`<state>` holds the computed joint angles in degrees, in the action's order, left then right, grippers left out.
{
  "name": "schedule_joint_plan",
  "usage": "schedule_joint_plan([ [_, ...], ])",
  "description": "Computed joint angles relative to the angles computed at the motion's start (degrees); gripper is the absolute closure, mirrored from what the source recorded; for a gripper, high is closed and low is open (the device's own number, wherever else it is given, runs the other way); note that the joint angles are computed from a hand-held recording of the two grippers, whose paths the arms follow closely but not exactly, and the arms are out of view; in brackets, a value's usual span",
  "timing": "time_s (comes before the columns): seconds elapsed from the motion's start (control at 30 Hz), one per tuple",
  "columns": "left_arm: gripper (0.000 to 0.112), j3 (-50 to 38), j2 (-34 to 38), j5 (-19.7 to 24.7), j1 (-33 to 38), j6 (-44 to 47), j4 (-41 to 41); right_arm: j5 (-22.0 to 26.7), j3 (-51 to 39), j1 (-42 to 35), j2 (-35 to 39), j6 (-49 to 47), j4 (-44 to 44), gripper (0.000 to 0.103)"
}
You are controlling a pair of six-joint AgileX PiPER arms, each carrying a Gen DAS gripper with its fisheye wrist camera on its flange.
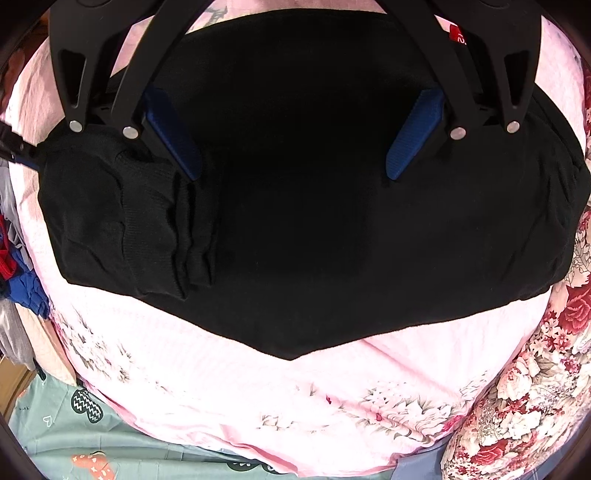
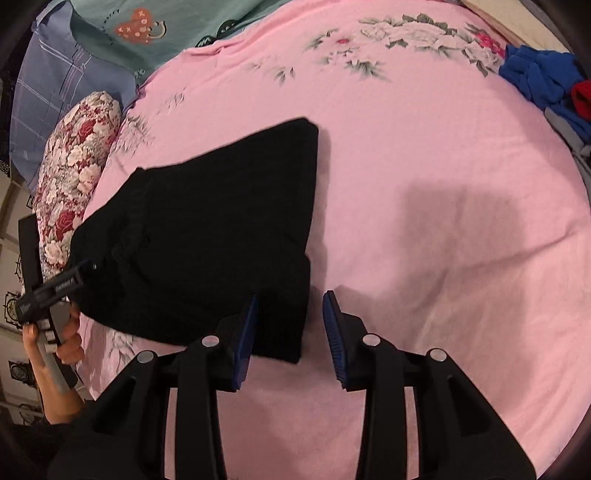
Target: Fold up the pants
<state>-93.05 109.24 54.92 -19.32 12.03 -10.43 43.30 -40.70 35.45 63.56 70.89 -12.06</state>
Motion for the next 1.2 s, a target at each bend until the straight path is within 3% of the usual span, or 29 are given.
schedule_joint_plan([
  [0.03,0.012,0.1,0.1,0.0,-0.1,-0.2,0.4,0.5,0.0,2.3,-0.2,2.7,-1.6,0.070],
  [0.07,0.012,0.2,0.2,0.0,-0.1,-0.2,0.6,-0.6,0.3,3.1,-0.2,3.0,-0.9,0.084],
  [0.1,0.012,0.2,0.2,0.1,-0.1,-0.4,0.7,-0.8,0.1,3.2,-0.4,3.0,-0.3,0.090],
  [0.2,0.012,1.1,-0.6,-0.3,0.7,1.3,-0.9,4.7,-3.0,8.2,-1.8,8.8,-5.7,0.094],
  [0.27,0.012,1.2,-0.7,-0.5,0.7,1.5,-0.5,11.2,-6.3,10.2,0.4,7.7,-6.5,0.094],
  [0.3,0.012,1.1,-0.5,-0.3,0.7,1.2,-0.2,11.9,-6.3,8.5,1.7,5.2,-3.8,0.093],
  [0.33,0.012,1.0,-0.4,-0.1,0.9,1.3,-0.4,11.6,-5.2,7.3,2.5,3.5,-1.8,0.091],
  [0.37,0.012,0.9,-0.4,0.0,1.2,1.7,-0.9,13.1,-5.6,7.3,2.3,2.9,-2.1,0.082],
  [0.4,0.012,0.8,-0.4,0.2,1.3,1.8,-1.0,15.9,-6.9,7.5,2.4,3.2,-2.6,0.065],
  [0.43,0.012,0.5,-0.6,0.4,1.4,1.7,-1.3,18.7,-8.2,8.2,2.2,4.4,-4.0,0.059],
  [0.5,0.012,-0.1,-1.0,0.4,1.4,2.2,-2.8,21.6,-9.6,9.6,0.9,7.2,-8.8,0.058],
  [0.63,0.012,-1.5,-1.1,-0.3,-0.8,0.7,-2.4,15.9,-7.3,6.6,-0.7,12.4,-14.2,0.061],
  [0.7,0.012,-2.4,-0.5,-0.3,-2.3,-0.4,-2.0,10.2,-5.6,2.6,0.3,11.3,-11.9,0.086],
  [0.77,0.012,-2.2,-0.3,-0.9,-3.4,-0.2,-2.3,5.2,-2.3,0.2,-1.7,13.0,-11.4,0.095],
  [0.83,0.012,-2.9,0.8,-0.6,-4.6,-0.5,-1.0,-2.4,1.2,-1.8,-4.8,13.4,-9.8,0.095],
  [0.9,0.012,-4.1,2.4,0.5,-5.3,-1.5,0.7,-6.3,2.0,-4.6,-3.3,6.1,-2.9,0.095],
  [0.93,0.012,-4.6,3.2,1.2,-5.2,-1.6,0.2,-5.1,1.3,-4.8,-1.5,3.9,-1.4,0.095],
  [0.97,0.012,-4.8,3.6,1.5,-4.8,-1.5,-0.3,-1.6,0.0,-4.2,1.1,4.0,-2.2,0.103],
  [1.03,0.012,-3.8,3.2,0.8,-4.0,-0.3,-1.9,9.1,-2.9,-1.3,4.0,11.0,-10.0,0.103],
  [1.07,0.012,-3.7,3.3,0.9,-3.9,-0.1,-2.0,11.7,-2.8,-0.8,3.6,13.7,-13.4,0.101],
  [1.1,0.012,-3.7,3.2,0.8,-3.9,0.1,-2.0,12.1,-2.6,0.0,2.0,16.0,-14.5,0.101],
  [1.2,0.012,-3.8,3.5,0.7,-4.1,-0.3,-1.6,4.1,-3.3,0.2,0.0,10.0,-11.0,0.101],
])
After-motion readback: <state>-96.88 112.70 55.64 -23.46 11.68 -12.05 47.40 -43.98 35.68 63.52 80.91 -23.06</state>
